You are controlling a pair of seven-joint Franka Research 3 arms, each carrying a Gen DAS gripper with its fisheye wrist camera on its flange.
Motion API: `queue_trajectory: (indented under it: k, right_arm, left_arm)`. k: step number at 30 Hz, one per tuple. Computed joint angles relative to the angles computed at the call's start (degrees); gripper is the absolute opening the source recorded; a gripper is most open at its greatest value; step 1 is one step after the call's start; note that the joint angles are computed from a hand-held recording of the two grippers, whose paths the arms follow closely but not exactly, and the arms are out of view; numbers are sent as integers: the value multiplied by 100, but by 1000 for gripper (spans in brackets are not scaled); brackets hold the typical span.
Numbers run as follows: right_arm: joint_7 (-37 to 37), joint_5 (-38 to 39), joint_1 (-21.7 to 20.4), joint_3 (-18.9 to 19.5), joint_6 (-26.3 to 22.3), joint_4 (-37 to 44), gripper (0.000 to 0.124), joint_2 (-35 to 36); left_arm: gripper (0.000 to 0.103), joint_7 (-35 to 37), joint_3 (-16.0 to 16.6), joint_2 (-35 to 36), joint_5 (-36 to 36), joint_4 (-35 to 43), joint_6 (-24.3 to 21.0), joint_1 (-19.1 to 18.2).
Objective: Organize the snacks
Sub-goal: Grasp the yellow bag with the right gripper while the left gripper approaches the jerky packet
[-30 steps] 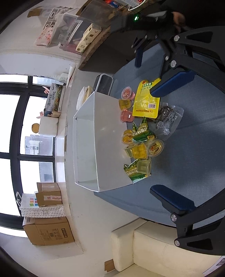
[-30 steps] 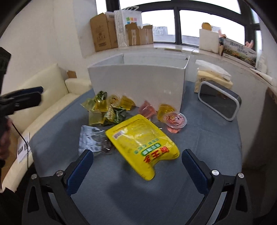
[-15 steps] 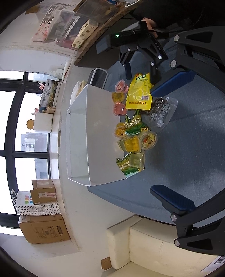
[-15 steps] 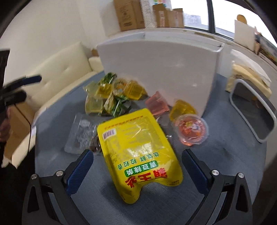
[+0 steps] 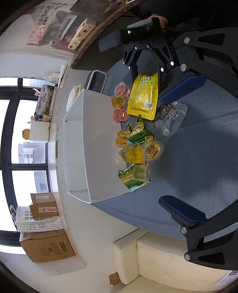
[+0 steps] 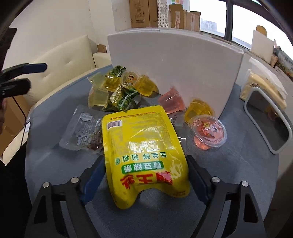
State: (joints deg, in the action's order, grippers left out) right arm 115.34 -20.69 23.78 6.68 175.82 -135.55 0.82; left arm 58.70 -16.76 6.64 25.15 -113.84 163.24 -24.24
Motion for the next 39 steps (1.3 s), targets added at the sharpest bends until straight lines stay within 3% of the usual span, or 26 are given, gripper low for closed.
queue_trajectory:
  k: [3,7,14,19,26,30,32,35,39]
  right_arm:
    - [664,-569,-86,31,105,-238,88,-265]
    - [2572,-2200,-799,691,-74,-538,88,-819]
    - [3363,-1900,-1461,1354,92,-1463,88,-2120]
    - [3536,-1442,-1674,1760,84,-1846,87,-2648]
    - [3235,-844,-1651,1979,87,-2110,82,-2783]
    - [3183,-597,-1901,2320,235,-2138,84,-2719]
    - [3050,-407,-1866,2286,309,-2106,87,-2522]
    - [2774,-64,-1681,2174,46,-1941,88,-2203]
    - [2501,74,-1935,2412,134,-1789,93,-1950]
  left_arm:
    - [103,259,-59,56,-184,14,16,33]
    - [103,1034,-217,245,-583,46,129,94]
    - [103,1471,-165,960,-424,660,-247,-197]
    - [103,2092,-262,1476,-468,1253,-502,-293]
    - [103,3074,-406,2367,-1037,2489,-1435,-372]
    - [103,3260,-350,2607,-1179,2785,-1470,-451]
    - [103,3289,-348,2723,-1326,2989,-1619,-456]
    - [103,3371,-337,2768,-1428,3083,-1703,-454]
    - [103,3564,-398,2715,-1605,2977,-1662,-380]
